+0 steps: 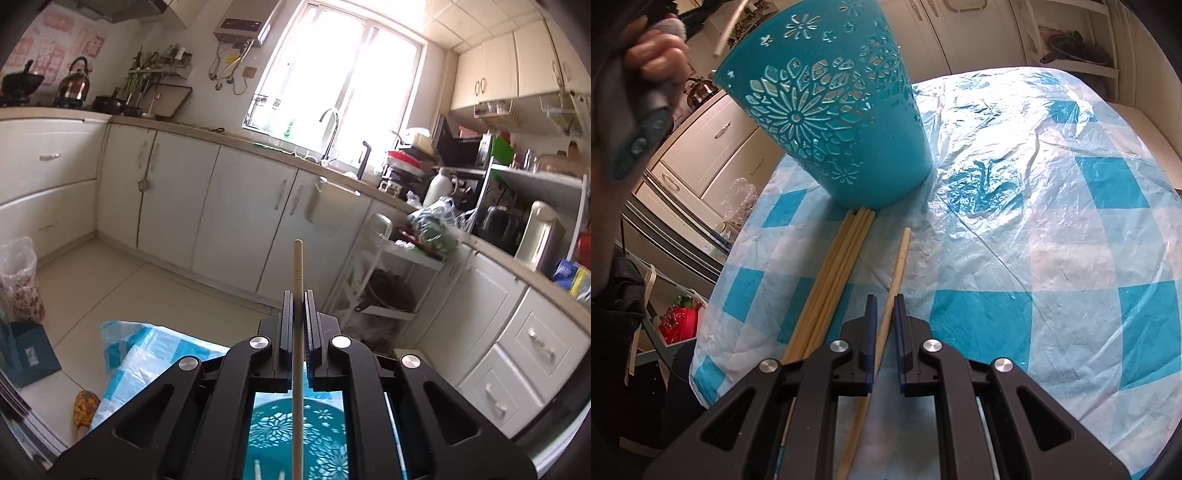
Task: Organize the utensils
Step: 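Hold the chopstick over the teal basket and open the left tool, then close the right tool on the loose wooden chopstick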
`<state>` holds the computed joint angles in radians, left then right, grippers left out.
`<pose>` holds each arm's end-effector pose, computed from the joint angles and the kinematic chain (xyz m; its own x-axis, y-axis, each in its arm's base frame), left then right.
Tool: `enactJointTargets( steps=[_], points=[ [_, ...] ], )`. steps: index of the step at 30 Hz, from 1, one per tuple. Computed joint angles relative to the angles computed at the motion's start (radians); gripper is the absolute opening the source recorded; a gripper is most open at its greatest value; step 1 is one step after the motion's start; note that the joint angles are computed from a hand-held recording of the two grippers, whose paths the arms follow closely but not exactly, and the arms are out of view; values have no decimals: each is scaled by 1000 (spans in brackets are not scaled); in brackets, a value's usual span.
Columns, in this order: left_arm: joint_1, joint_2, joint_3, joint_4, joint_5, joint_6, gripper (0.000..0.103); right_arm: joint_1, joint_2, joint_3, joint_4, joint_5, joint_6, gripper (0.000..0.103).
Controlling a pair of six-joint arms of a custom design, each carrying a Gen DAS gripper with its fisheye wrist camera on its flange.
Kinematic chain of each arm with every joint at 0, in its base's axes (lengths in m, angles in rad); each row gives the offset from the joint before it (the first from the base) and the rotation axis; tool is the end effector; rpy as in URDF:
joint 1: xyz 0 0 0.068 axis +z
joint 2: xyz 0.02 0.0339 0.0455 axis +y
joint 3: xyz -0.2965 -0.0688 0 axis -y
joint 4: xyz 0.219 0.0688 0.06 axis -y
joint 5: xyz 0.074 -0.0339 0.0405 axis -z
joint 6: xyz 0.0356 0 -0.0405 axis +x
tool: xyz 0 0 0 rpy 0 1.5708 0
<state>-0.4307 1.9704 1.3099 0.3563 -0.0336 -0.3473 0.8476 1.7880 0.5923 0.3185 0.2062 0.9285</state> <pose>0.4091 -0.1866 0.2668 -0.3880 -0.1961 -0.9005 0.2723 0.9091 -0.3153 0.1971 0.2122 0.1375 -0.8231 0.2519 -0.5090 0.0198 0.9084 0.4176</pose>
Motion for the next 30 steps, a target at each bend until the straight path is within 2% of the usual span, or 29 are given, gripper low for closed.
enactJointTargets(
  steps=[8,14,16,19,21,24,29,30],
  points=[
    [-16,26,-13,-4,-42,32,5,-1,-1,-4,3,-2,-1,10],
    [-18,14,-33,-102,-17,83,6,8,2,13,-24,18,-12,10],
    [-13,-13,-62,-141,2,90,9,12,4,17,-29,25,-15,10],
    [4,-90,-156,-160,8,93,30,18,4,23,-43,37,-15,10],
    [25,-168,-252,-142,11,89,51,28,7,34,-61,55,-13,10],
    [74,-287,-396,-134,54,76,60,55,26,78,-123,111,-20,10],
    [173,-419,-590,-172,176,54,64,73,62,143,-197,178,-40,10],
    [189,-436,-622,-174,194,55,64,88,77,177,-247,211,-54,9]
  ],
)
